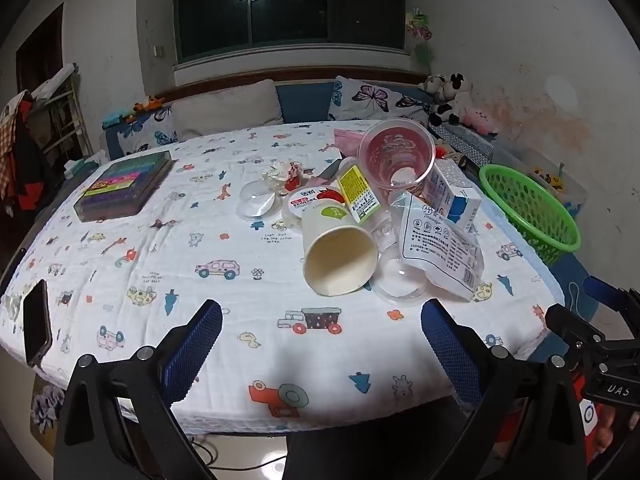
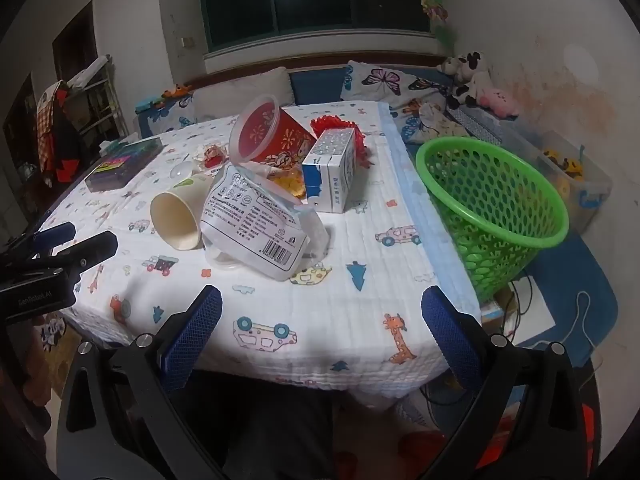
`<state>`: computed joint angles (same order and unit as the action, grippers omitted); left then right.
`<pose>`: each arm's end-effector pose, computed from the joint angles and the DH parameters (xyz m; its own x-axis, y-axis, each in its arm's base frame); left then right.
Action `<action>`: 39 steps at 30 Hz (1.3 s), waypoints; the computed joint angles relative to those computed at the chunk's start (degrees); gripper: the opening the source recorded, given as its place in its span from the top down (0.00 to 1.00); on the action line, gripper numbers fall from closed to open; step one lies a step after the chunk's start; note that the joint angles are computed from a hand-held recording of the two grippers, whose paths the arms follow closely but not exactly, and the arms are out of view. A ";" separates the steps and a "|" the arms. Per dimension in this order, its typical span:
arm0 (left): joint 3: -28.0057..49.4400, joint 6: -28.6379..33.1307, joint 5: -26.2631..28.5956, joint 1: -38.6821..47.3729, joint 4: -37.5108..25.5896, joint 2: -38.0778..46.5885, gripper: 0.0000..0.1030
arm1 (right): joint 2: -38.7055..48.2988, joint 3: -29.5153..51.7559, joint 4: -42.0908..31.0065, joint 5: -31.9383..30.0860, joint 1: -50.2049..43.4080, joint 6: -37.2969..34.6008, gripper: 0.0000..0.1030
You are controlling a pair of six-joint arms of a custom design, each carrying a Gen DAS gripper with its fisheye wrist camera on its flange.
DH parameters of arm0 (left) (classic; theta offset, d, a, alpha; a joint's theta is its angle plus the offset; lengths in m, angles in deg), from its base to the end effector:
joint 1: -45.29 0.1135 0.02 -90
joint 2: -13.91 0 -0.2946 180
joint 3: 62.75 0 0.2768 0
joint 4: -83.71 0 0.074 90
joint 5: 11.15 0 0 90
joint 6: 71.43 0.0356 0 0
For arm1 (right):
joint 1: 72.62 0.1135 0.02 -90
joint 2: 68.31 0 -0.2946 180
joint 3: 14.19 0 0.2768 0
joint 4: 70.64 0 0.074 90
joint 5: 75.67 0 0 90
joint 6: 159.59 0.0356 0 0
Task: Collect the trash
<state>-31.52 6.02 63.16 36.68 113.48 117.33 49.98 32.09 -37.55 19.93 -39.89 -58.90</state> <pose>0.2516 -0.0284 0.0635 -0.6394 -0.1148 -0.7602 -0.1969 0.9803 0.0177 0.2797 0.1756 0.0409 -0.6073 -0.1709 -0.7759 -0.3680 0.9260 0.0841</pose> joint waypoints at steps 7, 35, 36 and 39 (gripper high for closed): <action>-0.28 -0.07 -0.06 0.05 0.61 -0.04 0.06 | 0.17 0.05 -0.11 0.24 0.16 -0.01 0.04; -0.83 -0.89 -0.86 -1.02 6.35 6.04 0.06 | 1.14 1.35 -1.51 -0.39 0.14 0.56 0.04; -1.03 -1.02 -0.98 -1.20 6.88 6.40 0.06 | 1.19 1.52 -1.76 -0.38 0.20 0.58 0.04; 0.23 -0.11 0.85 0.94 2.07 3.10 0.06 | 1.20 1.80 -2.22 -0.41 0.25 0.60 0.04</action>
<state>-31.30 5.91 64.01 37.61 115.55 120.43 51.19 33.89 -39.77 19.52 -39.64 -58.30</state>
